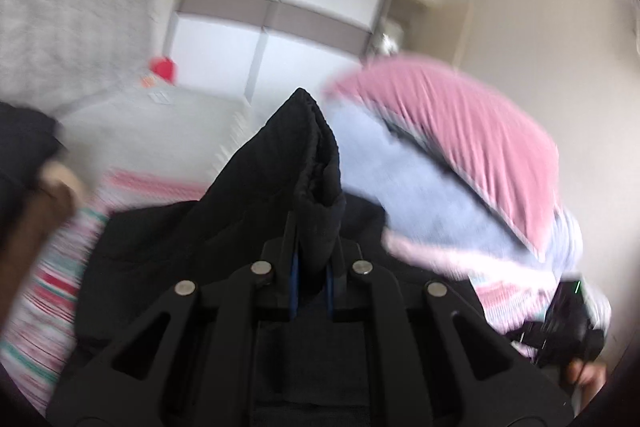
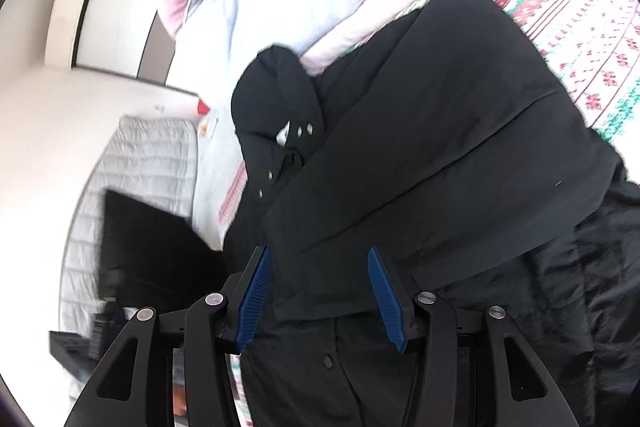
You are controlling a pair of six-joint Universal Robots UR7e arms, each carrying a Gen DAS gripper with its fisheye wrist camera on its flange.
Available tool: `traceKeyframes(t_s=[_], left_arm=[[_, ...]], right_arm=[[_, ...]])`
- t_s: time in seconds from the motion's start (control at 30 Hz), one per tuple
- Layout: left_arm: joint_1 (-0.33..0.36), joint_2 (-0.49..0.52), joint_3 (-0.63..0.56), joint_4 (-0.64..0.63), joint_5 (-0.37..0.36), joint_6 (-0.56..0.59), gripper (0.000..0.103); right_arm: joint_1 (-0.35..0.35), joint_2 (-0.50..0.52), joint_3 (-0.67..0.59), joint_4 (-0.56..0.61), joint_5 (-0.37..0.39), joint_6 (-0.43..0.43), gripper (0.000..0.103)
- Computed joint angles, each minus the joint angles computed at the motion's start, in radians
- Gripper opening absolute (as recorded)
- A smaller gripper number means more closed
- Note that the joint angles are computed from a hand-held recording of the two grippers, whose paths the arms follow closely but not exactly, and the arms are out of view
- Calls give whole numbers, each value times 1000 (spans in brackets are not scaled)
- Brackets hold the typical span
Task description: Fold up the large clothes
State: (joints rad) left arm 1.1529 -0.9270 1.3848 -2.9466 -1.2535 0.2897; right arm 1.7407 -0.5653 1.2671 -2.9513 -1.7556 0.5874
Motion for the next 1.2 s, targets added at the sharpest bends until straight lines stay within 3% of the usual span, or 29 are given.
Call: traceKeyframes(t_s=[0.23, 0.4, 0.5, 0.57, 0.67, 0.8, 0.93, 1.0, 1.1, 1.17, 1.2], left_arm=[[-5, 72, 85, 91, 24, -59, 11], [-7, 72, 104, 118, 55, -28, 12], [0, 65, 89, 234, 48, -13, 25], [14, 59, 67, 333, 20, -20, 28], [33, 28, 59, 434, -42, -41, 47], [56, -59, 111, 436, -93, -45, 52], [61, -171, 168, 413, -84, -47, 61], [51, -231, 203, 392, 25, -56, 66], [20, -290, 273, 281, 288, -14, 67], [23, -326, 322, 192, 401, 20, 77], [31, -337, 334, 175, 417, 21, 82]], right_arm=[[-21, -43, 67, -61, -3, 53, 51], [-22, -53, 81, -71, -5, 60, 51], [-25, -53, 81, -67, 3, 66, 51], [-27, -49, 72, -67, 5, 71, 51], [-21, -56, 82, -85, -29, 69, 51], [-8, -56, 76, -80, -75, 47, 51], [1, -49, 63, -62, -88, 30, 51], [16, -37, 39, -29, -123, 4, 51], [31, -15, -3, 29, -153, -28, 51], [44, -4, -23, 75, -180, -59, 51], [52, 1, -31, 100, -199, -81, 51]])
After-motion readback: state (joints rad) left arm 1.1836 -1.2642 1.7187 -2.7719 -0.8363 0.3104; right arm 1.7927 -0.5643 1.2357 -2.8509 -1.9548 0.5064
